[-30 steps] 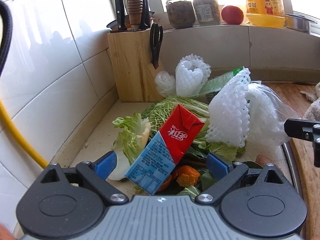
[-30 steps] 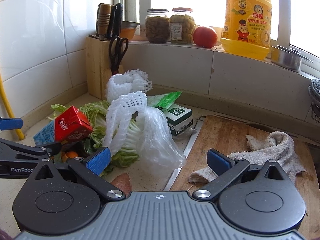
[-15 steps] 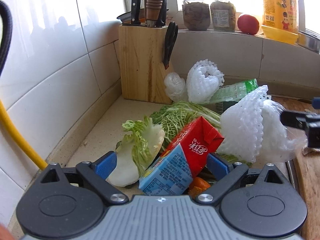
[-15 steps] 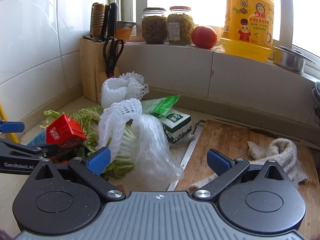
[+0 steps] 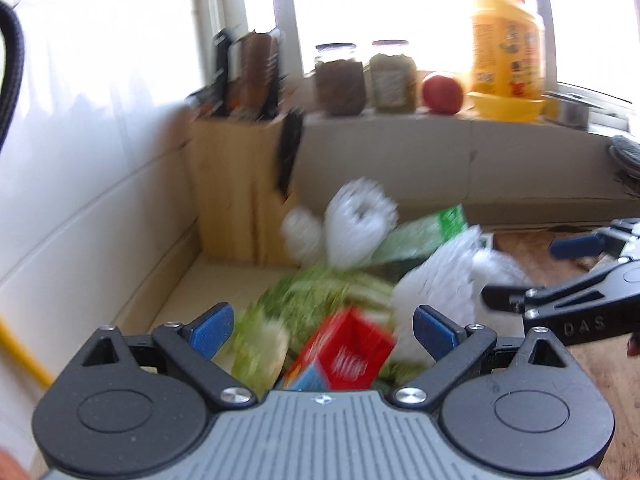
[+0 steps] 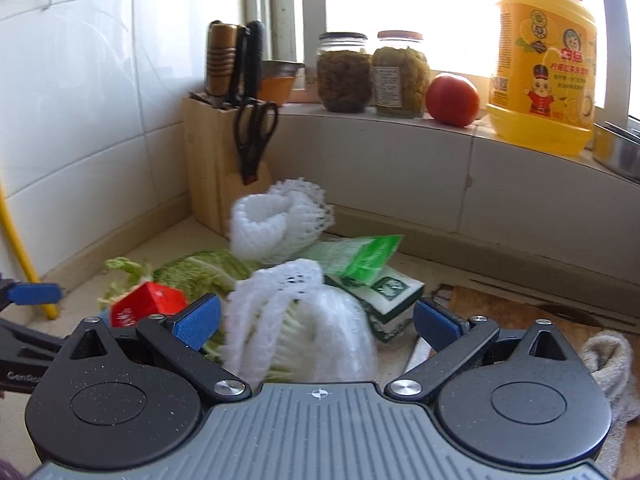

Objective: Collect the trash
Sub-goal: 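Close the right gripper on a white foam net while the left gripper closes on another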

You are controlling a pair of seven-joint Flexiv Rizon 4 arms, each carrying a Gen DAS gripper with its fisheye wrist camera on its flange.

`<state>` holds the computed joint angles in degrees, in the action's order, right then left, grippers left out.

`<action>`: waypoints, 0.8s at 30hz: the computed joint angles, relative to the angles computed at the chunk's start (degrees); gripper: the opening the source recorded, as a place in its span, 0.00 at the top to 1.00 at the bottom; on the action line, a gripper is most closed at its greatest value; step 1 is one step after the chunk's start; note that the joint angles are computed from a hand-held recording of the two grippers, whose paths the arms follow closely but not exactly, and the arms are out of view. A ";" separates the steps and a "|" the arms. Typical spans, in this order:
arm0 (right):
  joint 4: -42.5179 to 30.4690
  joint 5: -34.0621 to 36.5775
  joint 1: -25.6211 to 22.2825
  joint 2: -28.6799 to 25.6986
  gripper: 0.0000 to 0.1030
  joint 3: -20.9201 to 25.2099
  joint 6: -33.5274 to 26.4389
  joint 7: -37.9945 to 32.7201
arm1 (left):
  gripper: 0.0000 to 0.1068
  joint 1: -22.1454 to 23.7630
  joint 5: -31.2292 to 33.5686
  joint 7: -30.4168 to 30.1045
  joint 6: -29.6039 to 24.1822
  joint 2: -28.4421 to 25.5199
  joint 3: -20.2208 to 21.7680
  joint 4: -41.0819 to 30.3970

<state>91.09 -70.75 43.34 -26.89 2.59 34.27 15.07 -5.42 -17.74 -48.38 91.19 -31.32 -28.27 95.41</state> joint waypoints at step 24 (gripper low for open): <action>-2.70 7.88 -3.08 -4.37 0.32 -1.34 18.26 -3.75 | 0.39 -15.42 -2.69 1.24 -32.46 -21.30 14.92 -44.01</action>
<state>88.39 -62.87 40.26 -31.26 1.25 52.54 11.31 -20.85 -20.43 -47.14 58.73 -52.62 -13.35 51.40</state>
